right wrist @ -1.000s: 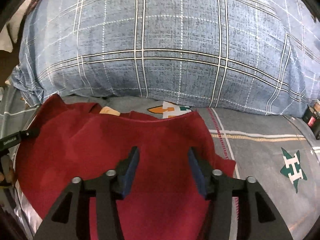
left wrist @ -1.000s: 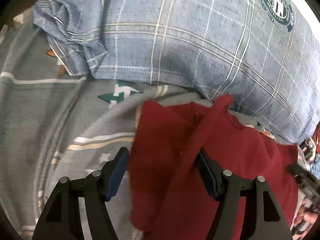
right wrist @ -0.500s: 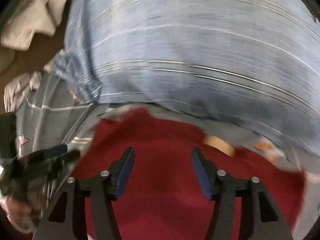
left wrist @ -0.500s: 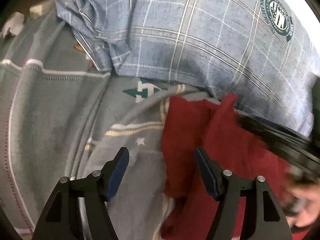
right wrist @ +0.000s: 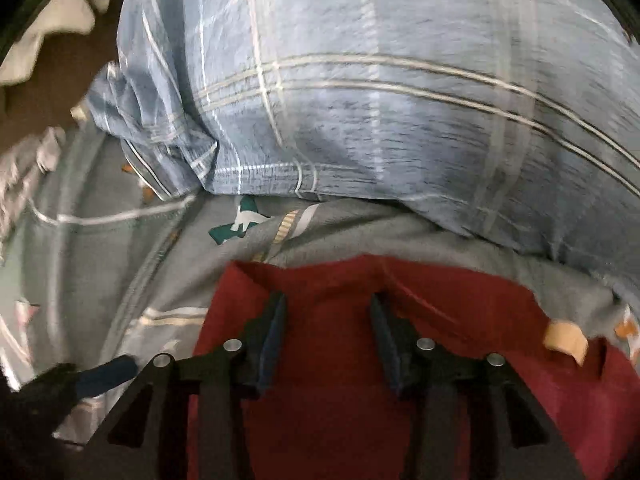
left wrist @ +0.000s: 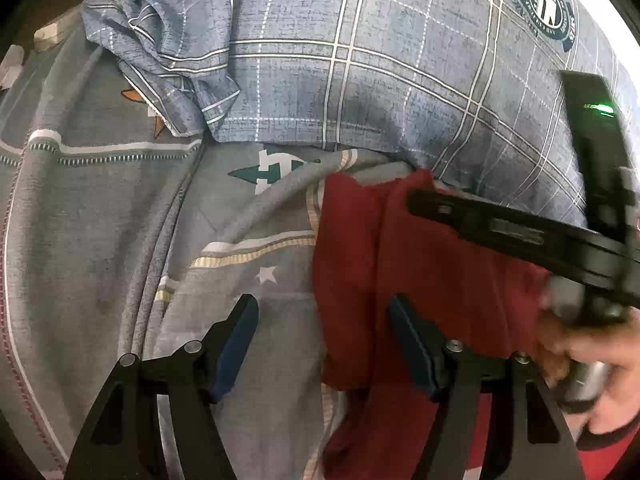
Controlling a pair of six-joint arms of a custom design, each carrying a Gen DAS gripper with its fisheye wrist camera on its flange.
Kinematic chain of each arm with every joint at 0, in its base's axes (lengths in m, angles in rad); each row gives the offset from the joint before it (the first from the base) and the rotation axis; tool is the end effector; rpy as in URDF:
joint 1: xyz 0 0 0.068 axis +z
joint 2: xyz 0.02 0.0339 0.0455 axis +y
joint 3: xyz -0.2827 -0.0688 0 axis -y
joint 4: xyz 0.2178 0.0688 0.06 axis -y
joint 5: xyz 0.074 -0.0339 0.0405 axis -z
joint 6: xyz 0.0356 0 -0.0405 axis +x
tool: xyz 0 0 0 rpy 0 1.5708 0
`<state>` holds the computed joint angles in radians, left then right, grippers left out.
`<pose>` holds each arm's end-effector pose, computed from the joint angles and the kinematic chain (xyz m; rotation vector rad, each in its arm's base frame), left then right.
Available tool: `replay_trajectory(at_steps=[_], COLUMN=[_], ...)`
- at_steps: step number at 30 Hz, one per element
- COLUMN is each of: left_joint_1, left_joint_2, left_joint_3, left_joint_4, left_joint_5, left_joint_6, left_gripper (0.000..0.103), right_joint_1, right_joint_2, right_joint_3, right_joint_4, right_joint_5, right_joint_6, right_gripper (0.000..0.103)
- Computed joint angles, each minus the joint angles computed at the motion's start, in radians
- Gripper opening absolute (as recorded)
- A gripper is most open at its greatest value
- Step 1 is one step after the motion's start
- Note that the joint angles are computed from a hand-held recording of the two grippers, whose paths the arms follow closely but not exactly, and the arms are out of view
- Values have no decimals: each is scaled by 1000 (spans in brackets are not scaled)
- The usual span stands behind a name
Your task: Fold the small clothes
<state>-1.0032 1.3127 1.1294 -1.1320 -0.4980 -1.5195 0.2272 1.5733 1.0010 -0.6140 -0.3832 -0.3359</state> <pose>0.1216 -0.1591 0.3043 -0.7430 2.4825 -0.1163 0.2663 0.0752 0.2295 -0.8473 2.5628 0.4939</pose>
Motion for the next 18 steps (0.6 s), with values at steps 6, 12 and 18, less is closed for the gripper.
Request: replay_trajectory(at_steps=[6,12,18], left_joint_1=[7,20,44], left_joint_2=[23,27,20], left_joint_3=[-2,-9,-28], left_joint_4=[12,27,53], left_joint_5=[-2,4,16], left_joint_6=[-4,13,38], left_gripper=[68,69,71], right_joint_1=[-101,-44,28], right_joint_2=[-105,-16,36], right_joint_3=[-29,-22,-8], right_joint_4=[-62,33,88], right_joint_5=[-17,83,151], right_joint_6=[-65,12,63], right_gripper=[58,60,60])
